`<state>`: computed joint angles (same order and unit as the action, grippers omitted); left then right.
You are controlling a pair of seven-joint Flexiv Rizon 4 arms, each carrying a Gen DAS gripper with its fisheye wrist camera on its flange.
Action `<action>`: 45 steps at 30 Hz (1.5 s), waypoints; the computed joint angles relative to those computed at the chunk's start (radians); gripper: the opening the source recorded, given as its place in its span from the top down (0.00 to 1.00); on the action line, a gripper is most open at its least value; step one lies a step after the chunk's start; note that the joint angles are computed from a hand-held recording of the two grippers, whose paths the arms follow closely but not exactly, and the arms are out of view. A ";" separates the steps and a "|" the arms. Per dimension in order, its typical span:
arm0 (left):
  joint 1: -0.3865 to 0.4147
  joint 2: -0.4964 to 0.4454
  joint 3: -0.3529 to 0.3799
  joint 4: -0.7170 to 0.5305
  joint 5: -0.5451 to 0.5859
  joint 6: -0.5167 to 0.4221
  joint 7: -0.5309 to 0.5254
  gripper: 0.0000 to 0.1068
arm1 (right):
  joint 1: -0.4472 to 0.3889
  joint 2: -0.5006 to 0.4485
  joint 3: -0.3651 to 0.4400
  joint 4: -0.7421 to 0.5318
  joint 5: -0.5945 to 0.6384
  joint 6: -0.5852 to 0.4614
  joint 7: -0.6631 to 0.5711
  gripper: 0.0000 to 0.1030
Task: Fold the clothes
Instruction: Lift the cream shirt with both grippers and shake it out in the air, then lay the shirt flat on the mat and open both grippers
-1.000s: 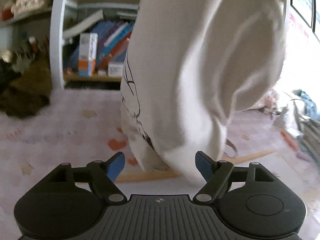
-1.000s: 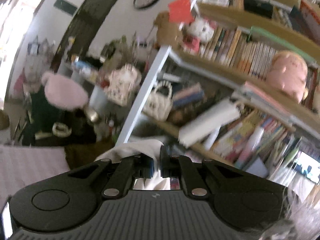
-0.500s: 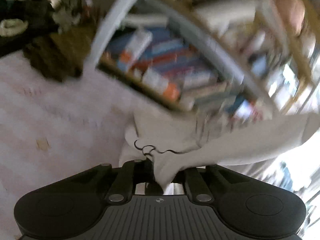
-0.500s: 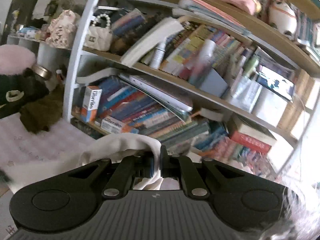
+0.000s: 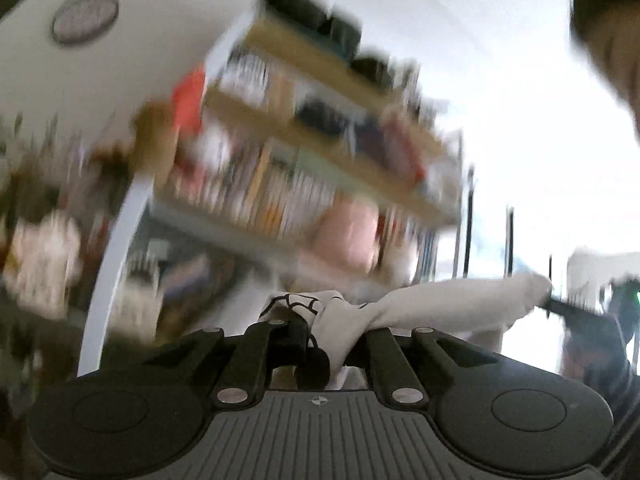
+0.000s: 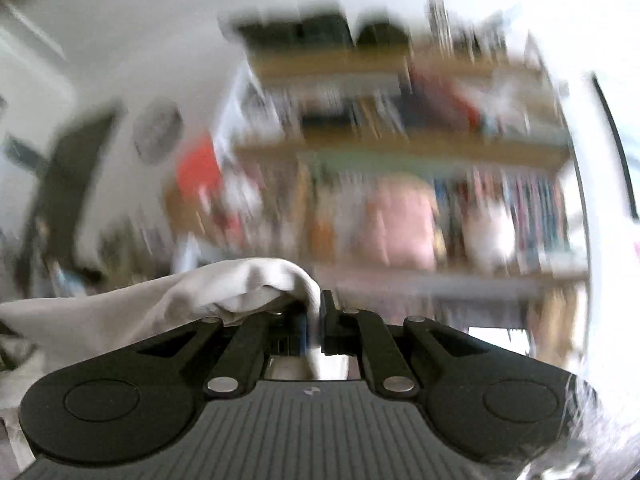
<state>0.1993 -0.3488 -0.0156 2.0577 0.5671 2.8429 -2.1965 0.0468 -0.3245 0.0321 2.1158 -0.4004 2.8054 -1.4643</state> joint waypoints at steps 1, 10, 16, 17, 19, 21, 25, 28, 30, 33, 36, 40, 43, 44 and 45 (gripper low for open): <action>0.002 0.001 -0.005 -0.009 -0.025 0.032 -0.006 0.93 | -0.018 -0.002 0.001 -0.002 -0.042 0.059 0.014 0.94; -0.138 -0.118 -0.055 -0.121 -0.377 -0.063 0.206 0.90 | -0.105 -0.034 -0.059 -0.012 -0.227 -0.009 0.245 0.94; -0.045 -0.388 -0.280 -0.437 -0.287 -0.852 0.253 0.86 | -0.209 -0.231 -0.053 -0.095 -0.480 -0.534 0.590 0.95; -0.039 -0.444 -0.321 -0.493 -0.332 -1.014 0.320 0.84 | -0.227 -0.281 -0.040 -0.131 -0.537 -0.623 0.640 0.94; -0.069 -0.509 -0.318 -0.598 -0.331 -1.340 0.369 0.83 | -0.231 -0.354 -0.027 -0.174 -0.600 -0.796 0.660 0.95; -0.117 -0.554 -0.279 -0.651 -0.345 -1.501 0.404 0.81 | -0.239 -0.407 -0.002 -0.203 -0.623 -0.907 0.652 0.94; -0.123 -0.512 -0.250 -0.491 -0.360 -1.356 0.394 0.57 | -0.176 -0.440 -0.059 -0.214 -0.537 -0.910 0.579 0.94; -0.143 -0.439 -0.172 -0.357 -0.370 -1.196 0.350 0.35 | -0.278 -0.484 0.074 -0.294 -0.566 -1.008 0.549 0.94; -0.236 -0.392 -0.034 -0.284 -0.381 -1.113 0.310 0.33 | -0.345 -0.530 0.179 -0.361 -0.570 -1.099 0.502 0.93; -0.420 -0.351 0.200 -0.180 -0.455 -1.024 0.299 0.31 | -0.409 -0.583 0.317 -0.440 -0.536 -1.251 0.394 0.93; -0.479 -0.328 0.286 -0.126 -0.484 -1.037 0.303 0.31 | -0.418 -0.631 0.374 -0.524 -0.477 -1.332 0.321 0.93; -0.484 -0.290 0.299 -0.032 -0.538 -1.038 0.327 0.31 | -0.308 -0.672 0.237 -0.643 -0.414 -1.312 0.409 0.93; -0.516 -0.282 0.329 -0.004 -0.585 -1.037 0.352 0.31 | -0.156 -0.677 0.019 -0.684 -0.427 -1.301 0.490 0.90; -0.526 -0.280 0.337 0.002 -0.599 -1.033 0.362 0.31 | -0.126 -0.678 -0.021 -0.686 -0.436 -1.302 0.484 0.89; -0.530 -0.280 0.340 0.007 -0.610 -1.022 0.372 0.31 | -0.106 -0.670 -0.054 -0.673 -0.441 -1.288 0.478 0.88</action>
<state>-0.3309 -0.6288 0.3240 2.0643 -0.0427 1.8212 -1.8242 -0.0592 -0.9940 -0.0215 1.4428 -0.8411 1.5177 -0.9862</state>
